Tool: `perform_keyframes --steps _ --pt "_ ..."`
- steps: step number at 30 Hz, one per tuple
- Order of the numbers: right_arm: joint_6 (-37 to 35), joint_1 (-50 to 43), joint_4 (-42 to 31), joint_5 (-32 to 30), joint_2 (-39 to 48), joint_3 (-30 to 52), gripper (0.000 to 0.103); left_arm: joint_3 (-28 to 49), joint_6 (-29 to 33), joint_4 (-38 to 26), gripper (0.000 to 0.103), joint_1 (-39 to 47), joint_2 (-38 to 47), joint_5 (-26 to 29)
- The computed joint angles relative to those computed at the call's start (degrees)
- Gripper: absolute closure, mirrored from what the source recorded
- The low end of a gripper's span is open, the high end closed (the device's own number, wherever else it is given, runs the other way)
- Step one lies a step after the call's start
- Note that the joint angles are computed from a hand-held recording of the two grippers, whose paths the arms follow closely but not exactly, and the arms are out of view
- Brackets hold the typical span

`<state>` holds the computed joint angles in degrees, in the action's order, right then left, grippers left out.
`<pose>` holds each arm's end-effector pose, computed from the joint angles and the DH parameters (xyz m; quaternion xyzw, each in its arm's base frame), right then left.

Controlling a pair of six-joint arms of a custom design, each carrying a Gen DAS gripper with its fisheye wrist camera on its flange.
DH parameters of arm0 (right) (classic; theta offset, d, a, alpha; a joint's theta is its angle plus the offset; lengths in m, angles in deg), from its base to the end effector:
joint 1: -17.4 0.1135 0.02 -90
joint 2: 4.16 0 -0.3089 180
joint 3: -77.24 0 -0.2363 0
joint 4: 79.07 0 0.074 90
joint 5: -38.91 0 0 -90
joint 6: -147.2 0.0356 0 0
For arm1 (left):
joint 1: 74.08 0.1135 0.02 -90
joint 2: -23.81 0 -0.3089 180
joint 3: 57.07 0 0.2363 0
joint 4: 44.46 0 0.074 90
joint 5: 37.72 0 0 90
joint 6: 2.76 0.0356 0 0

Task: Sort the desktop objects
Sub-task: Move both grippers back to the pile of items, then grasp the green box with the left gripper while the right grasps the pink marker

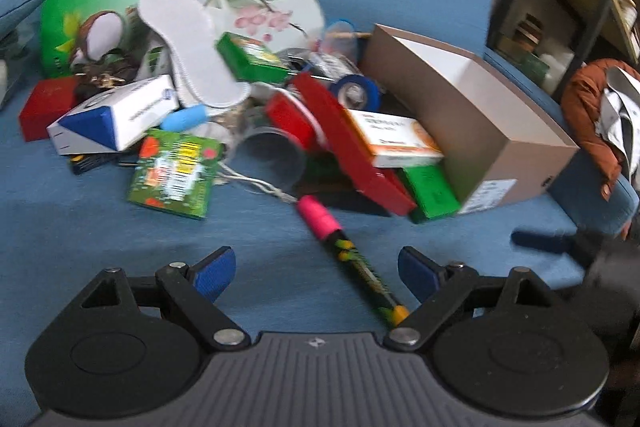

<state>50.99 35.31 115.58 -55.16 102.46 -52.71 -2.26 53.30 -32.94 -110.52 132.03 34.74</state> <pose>0.3037 0.1008 0.1391 -0.2048 0.8895 0.0738 0.4017 0.2781 -0.1920 0.1451 -0.0424 0.9036 -0.1184 0.4095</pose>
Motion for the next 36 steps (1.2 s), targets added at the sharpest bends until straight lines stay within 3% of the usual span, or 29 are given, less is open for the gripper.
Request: perform_keyframes --steps 7,11,15,21,22,27,28,29,32,36 --pt "-1.84 6.34 -2.60 1.62 3.65 2.12 0.008 -4.06 -0.29 5.16 0.012 7.32 -0.61 -1.33" --pt "-0.76 7.93 -5.65 0.91 5.01 5.28 0.008 -1.91 0.12 2.65 0.012 11.21 1.52 -1.79" --pt "-1.02 9.58 -6.55 3.19 6.64 7.28 0.009 0.14 3.08 3.16 0.012 13.88 3.97 1.60" --pt "-0.56 9.36 -8.71 2.64 7.38 8.79 0.028 5.08 3.24 0.42 0.014 14.60 7.89 2.86" --pt "-0.68 9.37 -8.54 2.76 7.51 8.77 0.035 5.47 3.82 0.54 0.015 14.42 8.29 2.38" --pt "-0.15 8.65 -8.68 0.70 8.23 9.53 0.050 7.01 4.15 -1.11 0.035 14.22 8.96 1.71" --pt "-0.19 8.63 -8.65 0.55 8.44 9.75 0.057 6.87 4.23 -1.31 0.036 14.17 8.72 1.96" --pt "-0.28 8.47 -8.80 -0.21 8.64 9.99 0.071 6.77 4.37 -2.20 0.036 14.03 8.20 2.24" --pt "-1.35 8.20 -10.47 -1.94 8.10 10.49 0.087 5.13 5.21 -3.43 0.036 12.94 5.73 3.16" --pt "-3.27 7.28 -13.71 -3.94 6.44 10.34 0.090 0.71 6.94 -2.01 0.036 10.87 2.17 6.33"
